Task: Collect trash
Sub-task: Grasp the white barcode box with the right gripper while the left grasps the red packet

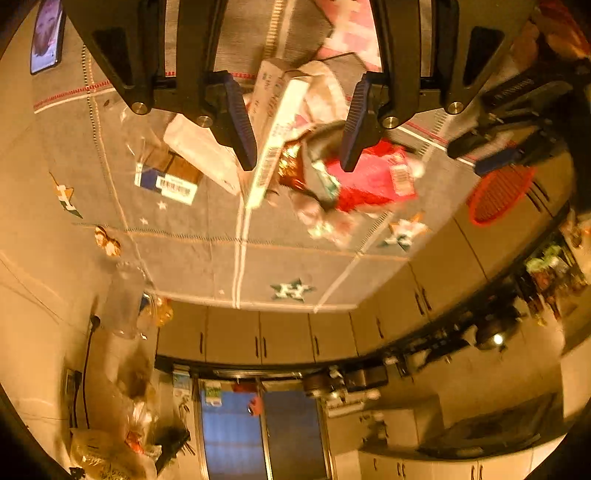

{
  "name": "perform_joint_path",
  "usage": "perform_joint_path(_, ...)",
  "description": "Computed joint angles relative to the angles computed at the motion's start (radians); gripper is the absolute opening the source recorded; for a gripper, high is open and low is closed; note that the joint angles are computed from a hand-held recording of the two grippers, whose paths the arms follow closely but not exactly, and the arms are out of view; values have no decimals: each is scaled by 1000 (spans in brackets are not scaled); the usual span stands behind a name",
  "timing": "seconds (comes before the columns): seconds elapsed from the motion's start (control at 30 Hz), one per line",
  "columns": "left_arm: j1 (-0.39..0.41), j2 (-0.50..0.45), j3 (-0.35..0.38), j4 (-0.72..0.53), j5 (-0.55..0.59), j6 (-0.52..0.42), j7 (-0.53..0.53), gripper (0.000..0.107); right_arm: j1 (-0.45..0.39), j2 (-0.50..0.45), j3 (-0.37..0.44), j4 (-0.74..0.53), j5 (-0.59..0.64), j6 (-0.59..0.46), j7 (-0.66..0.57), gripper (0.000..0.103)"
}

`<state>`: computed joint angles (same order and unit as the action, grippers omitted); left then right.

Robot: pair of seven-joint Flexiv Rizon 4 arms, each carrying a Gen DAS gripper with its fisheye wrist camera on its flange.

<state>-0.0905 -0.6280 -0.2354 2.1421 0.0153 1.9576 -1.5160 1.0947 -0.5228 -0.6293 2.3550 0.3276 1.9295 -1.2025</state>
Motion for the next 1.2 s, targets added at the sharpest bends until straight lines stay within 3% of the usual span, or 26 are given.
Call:
perform_joint_path(0.23,141,-33,-170,-58,32,-107,5,55,-85,-45,61,-15,-31,-36,39,50)
perform_joint_path(0.3,151,-46,-193,-75,27,-130,16,55,-132,-39,102,-10,-47,-30,53,44)
perform_joint_path(0.37,119,-52,-172,-98,8,-148,27,55,-183,-28,145,1,-59,-26,61,26)
perform_joint_path(0.47,106,-67,-175,-118,-10,-166,46,55,-236,-22,190,22,-55,12,64,14)
perform_joint_path(0.8,24,-99,-119,-185,-74,-194,84,55,-344,-10,305,27,-5,104,6,14)
perform_joint_path(0.83,9,-103,-106,-194,-81,-197,87,53,-360,-8,322,24,-5,110,0,14)
perform_joint_path(0.9,-5,-111,-99,-212,-92,-220,97,35,-384,-4,348,19,-3,114,-11,14)
perform_joint_path(1.0,-10,-122,-105,-224,-100,-230,116,19,-384,-2,353,13,11,114,-33,14)
perform_joint_path(1.2,-50,-118,-79,-207,-94,-168,128,7,-356,-3,336,-4,36,107,-65,14)
